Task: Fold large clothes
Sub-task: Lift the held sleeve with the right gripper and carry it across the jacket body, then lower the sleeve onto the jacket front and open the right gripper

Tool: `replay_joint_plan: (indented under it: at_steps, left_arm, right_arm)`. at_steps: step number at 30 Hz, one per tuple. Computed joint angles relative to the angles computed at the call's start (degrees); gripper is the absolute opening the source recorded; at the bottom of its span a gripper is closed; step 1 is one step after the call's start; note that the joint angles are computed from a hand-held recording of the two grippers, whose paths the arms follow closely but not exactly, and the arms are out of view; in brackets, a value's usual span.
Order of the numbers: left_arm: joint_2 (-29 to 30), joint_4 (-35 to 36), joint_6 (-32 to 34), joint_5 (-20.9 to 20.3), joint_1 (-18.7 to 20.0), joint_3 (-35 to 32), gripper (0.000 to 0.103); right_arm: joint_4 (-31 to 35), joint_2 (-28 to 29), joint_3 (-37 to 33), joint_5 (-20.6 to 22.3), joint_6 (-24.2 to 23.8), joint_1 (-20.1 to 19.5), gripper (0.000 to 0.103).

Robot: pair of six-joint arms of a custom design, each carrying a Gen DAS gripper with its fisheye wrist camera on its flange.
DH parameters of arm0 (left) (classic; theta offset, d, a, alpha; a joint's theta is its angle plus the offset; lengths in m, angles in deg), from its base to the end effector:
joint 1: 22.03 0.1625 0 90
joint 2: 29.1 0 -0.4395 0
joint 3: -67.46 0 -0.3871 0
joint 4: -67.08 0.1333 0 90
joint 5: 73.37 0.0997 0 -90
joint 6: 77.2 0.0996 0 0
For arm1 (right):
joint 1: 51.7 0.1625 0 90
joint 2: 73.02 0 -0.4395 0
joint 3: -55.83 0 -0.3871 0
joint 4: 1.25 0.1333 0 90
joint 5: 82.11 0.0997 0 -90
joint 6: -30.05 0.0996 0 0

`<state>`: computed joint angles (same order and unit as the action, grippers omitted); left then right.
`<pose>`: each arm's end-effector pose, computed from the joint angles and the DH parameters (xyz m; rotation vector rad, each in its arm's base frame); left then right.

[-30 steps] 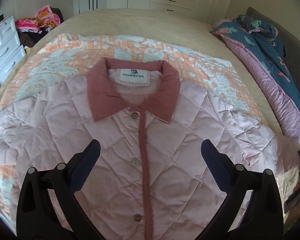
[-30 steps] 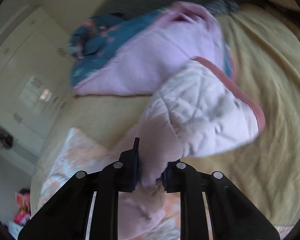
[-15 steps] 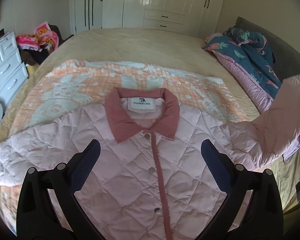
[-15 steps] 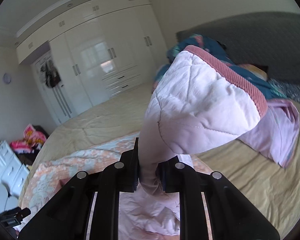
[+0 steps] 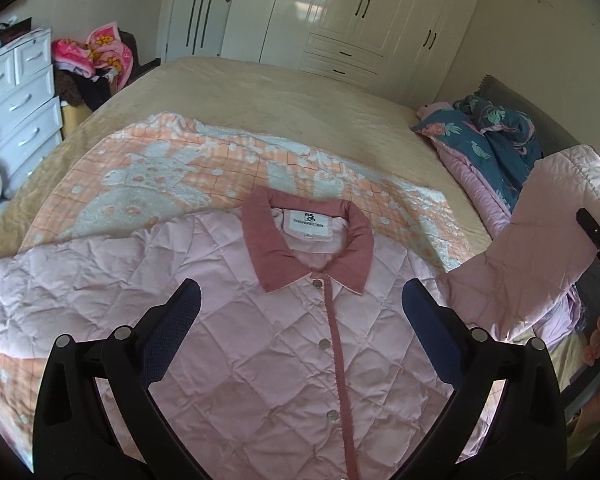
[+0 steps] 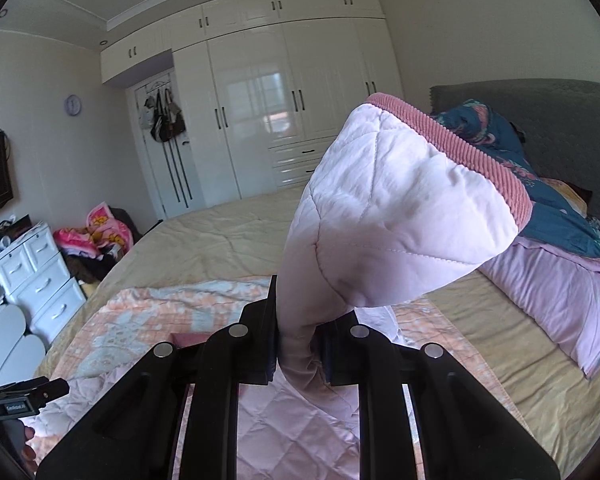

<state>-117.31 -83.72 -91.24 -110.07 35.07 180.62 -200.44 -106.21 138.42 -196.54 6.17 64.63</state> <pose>-0.0820 -0.5191 0.4486 0.0084 2.3077 -1.1312 0.4144 -0.6298 0.1497 0.7489 -2.3034 1.3926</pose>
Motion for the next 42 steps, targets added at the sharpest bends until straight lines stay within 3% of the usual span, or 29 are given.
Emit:
replay_joint_plan:
  at_steps: [14, 18, 27, 33, 37, 42]
  left_arm:
    - [-5.4, -1.7, -1.1, -3.4, 3.1, 2.9, 0.095]
    - [-6.6, -4.2, -0.5, -6.6, 4.9, 4.2, 0.095]
    - [-7.8, -6.8, -1.1, -7.9, 7.5, 6.0, 0.095]
    - [-7.8, -10.9, -1.5, -12.4, 11.0, 7.0, 0.095]
    - [-7.8, -14.3, -2.0, -17.7, 14.1, 7.8, 0.095]
    - [-7.2, -14.8, -2.0, -21.9, 17.7, 7.0, 0.095]
  right_arm:
    - [3.2, 4.8, -2.3, 1.2, -1.3, 3.0, 0.016]
    - [3.9, 6.3, -2.9, 1.4, -1.7, 3.6, 0.016]
    - [5.5, 9.7, -4.0, 2.0, -2.5, 4.0, 0.016]
    - [7.5, 12.5, -5.5, 2.4, -3.2, 4.3, 0.016]
    - [9.6, 15.1, -6.9, 2.3, -3.8, 4.4, 0.016]
    - [11.9, 18.4, -8.3, 2.1, -4.3, 4.4, 0.016]
